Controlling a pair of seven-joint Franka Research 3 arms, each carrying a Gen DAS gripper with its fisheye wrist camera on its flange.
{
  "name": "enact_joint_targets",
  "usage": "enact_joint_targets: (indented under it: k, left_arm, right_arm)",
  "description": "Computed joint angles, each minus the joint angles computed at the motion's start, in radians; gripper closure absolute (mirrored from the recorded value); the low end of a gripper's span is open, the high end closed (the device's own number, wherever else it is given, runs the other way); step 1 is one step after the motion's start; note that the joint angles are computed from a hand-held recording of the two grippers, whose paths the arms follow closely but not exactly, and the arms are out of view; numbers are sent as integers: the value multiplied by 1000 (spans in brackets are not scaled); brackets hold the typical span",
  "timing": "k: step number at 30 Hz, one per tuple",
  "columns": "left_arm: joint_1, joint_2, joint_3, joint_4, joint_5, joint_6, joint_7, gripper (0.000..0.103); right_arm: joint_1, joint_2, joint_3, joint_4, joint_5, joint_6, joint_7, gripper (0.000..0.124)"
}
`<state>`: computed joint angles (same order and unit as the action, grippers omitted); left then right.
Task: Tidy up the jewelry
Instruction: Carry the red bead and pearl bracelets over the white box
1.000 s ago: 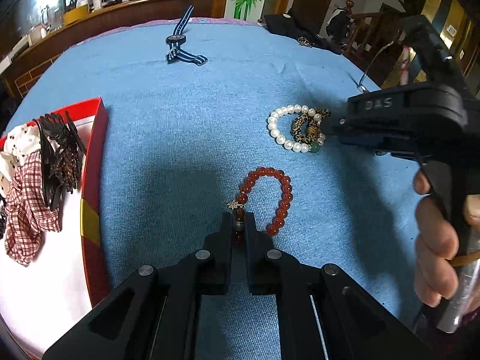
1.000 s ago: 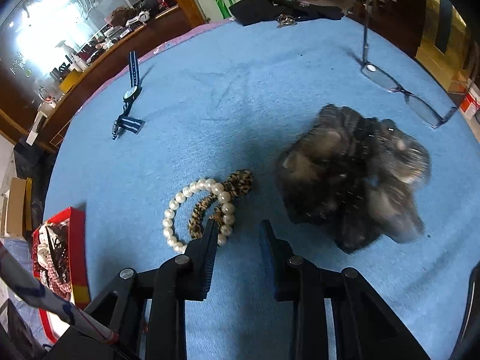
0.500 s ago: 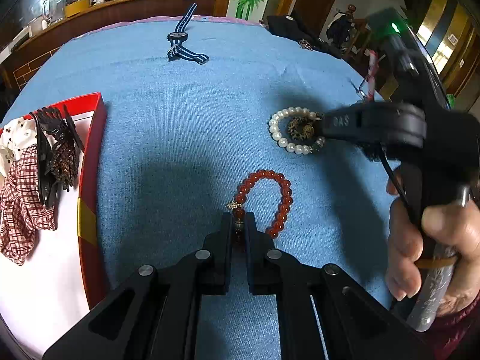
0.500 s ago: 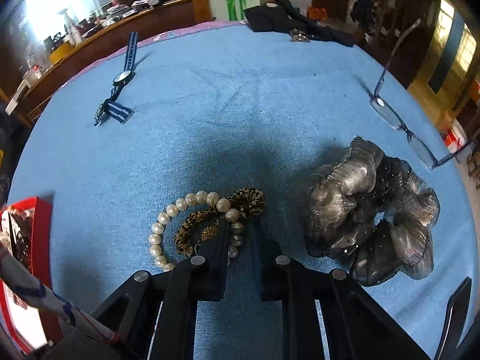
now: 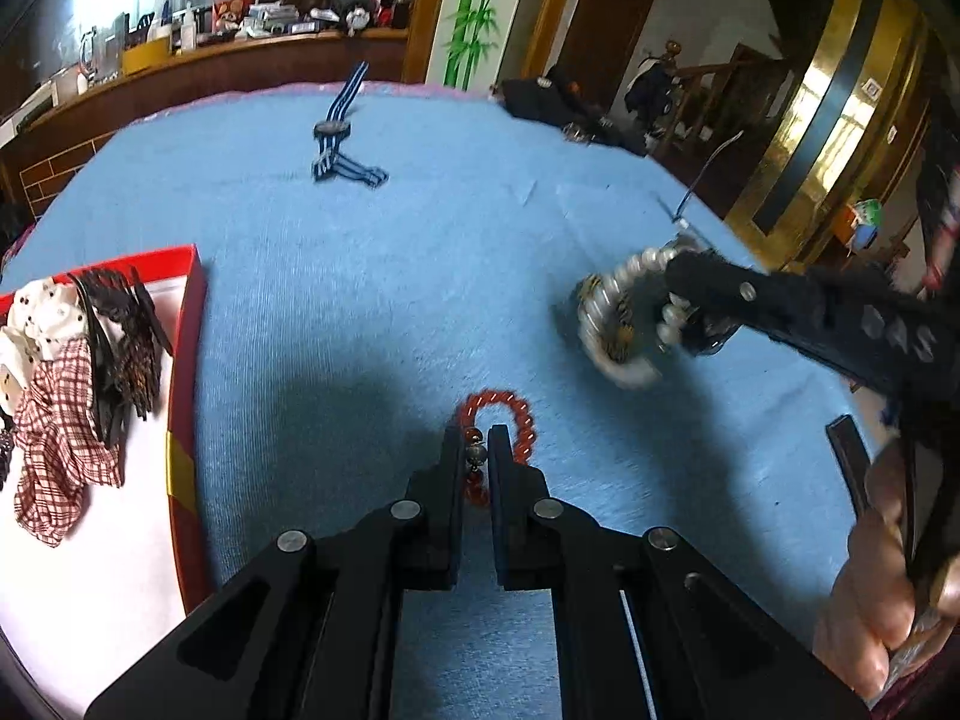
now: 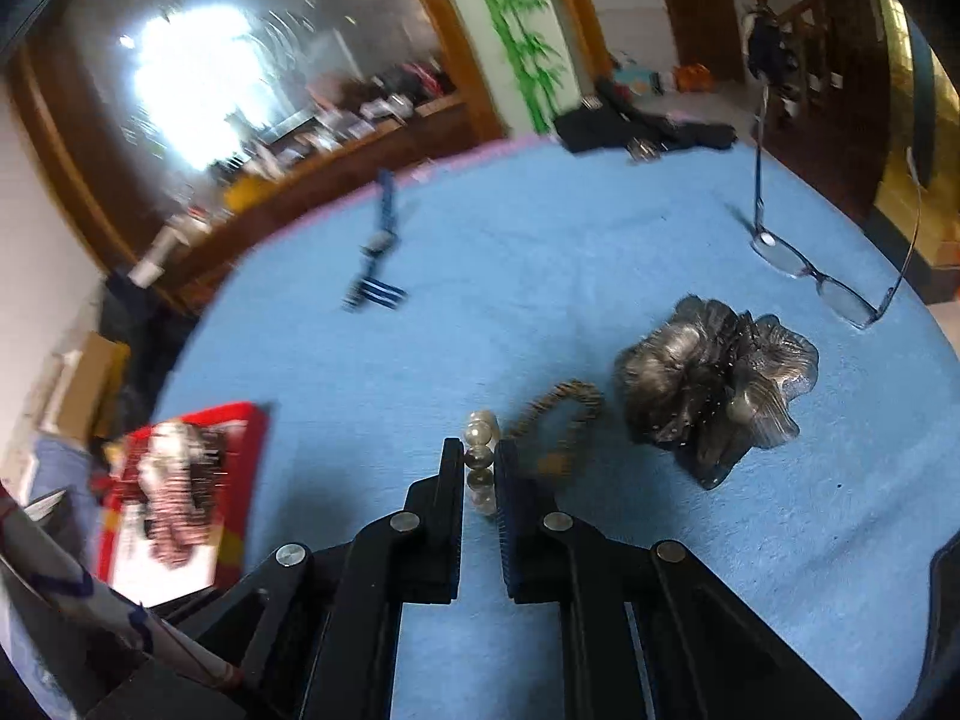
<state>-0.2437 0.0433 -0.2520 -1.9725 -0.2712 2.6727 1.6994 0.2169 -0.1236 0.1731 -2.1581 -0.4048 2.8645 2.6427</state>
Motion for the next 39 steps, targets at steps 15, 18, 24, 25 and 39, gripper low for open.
enact_joint_targets:
  k: [15, 18, 24, 25, 39]
  left_arm:
    - [-14, -46, 15, -31, 14, 102, -9, 96]
    - [-13, -53, 18, -42, 83, 110, -62, 96]
    - [-12, -62, 21, -60, 185, 137, -149, 96]
    - [-12, -63, 21, -63, 198, 139, -159, 96]
    - [15, -233, -8, -224, 601, 214, -501, 96]
  right_arm:
    - [-54, -46, 60, -70, 51, 143, -46, 114]
    - [-49, -40, 60, -64, 75, 124, -66, 114]
    - [-46, -57, 57, -76, 85, 94, -52, 114]
    - [-48, -67, 59, -86, 87, 92, -44, 114]
    - [-113, -283, 195, -216, 42, -8, 71, 114]
